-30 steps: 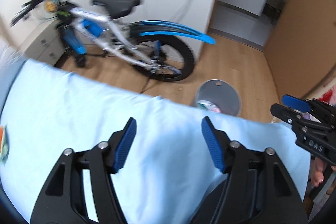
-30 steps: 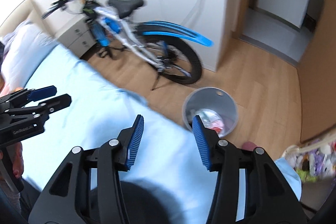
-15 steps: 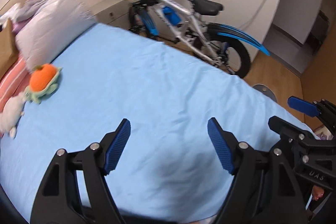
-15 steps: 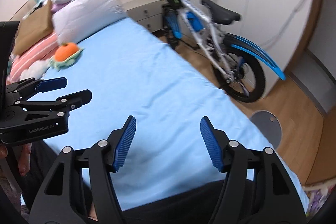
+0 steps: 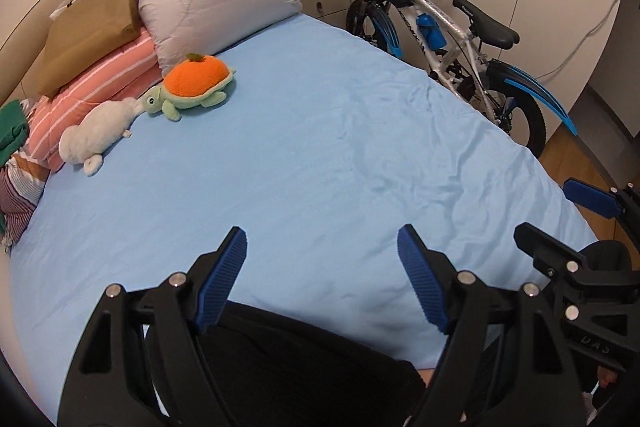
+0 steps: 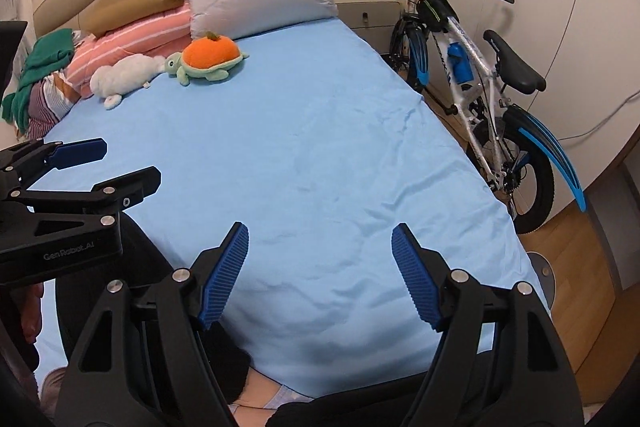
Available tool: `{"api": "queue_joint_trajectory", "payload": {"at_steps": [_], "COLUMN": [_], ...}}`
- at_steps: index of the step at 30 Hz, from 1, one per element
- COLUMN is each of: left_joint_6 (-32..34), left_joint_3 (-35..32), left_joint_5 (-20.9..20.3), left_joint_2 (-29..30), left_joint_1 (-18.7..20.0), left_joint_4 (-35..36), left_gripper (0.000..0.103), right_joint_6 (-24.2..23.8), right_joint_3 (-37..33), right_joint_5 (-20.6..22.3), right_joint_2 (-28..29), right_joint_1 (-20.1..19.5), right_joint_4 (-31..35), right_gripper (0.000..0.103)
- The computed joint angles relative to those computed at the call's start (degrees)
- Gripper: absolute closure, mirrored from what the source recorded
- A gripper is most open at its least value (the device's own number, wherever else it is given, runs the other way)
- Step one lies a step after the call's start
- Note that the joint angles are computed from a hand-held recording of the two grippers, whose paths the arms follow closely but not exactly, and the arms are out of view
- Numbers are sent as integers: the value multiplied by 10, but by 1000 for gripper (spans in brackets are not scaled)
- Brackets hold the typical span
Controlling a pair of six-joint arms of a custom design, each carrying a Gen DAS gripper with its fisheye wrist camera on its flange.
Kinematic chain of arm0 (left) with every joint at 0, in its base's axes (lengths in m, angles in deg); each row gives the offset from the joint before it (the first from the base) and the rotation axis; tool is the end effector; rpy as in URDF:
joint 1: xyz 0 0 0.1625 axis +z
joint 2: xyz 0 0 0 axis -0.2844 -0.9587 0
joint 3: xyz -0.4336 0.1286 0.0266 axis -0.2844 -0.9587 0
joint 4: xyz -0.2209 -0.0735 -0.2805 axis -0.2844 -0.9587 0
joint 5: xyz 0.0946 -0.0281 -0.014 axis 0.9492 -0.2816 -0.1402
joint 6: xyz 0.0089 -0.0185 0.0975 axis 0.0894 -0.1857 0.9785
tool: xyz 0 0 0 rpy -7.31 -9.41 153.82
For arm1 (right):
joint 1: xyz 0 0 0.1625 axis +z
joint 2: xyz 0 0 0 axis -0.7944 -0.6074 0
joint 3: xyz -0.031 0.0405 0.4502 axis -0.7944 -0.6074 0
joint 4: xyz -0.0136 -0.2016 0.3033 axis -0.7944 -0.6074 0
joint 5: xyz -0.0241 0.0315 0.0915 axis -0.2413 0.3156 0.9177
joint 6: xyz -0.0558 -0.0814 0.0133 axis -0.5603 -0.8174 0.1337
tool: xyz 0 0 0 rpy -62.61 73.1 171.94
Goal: Collect trash
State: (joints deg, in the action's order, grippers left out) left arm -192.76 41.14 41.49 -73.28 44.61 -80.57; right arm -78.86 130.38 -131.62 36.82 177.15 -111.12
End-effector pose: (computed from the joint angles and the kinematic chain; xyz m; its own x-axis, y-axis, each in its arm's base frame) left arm -0.2644 -0.3791 0.3491 -0.5247 -0.5561 -0.6445 0.0888 0.7172 -0.6912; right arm 0.4426 -0.4733 0.1575 -0.4750 -0.7786 0.4102 -0.8541 0.5200 -0.0019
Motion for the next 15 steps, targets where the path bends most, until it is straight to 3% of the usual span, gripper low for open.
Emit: {"api": "queue_joint_trajectory", "payload": {"at_steps": [15], "left_joint_6": [-81], "left_joint_3": [-12], "left_joint_5": [-37], "left_joint_2": [-24], "left_joint_1": [-58], "left_joint_4": [85], "left_gripper": [24], "right_joint_6": [19], "right_joint_3": [-8], "right_joint_5": [9], "right_joint_2": [-7], "right_joint_1": [44], "right_joint_4": [20], "right_gripper": [28]}}
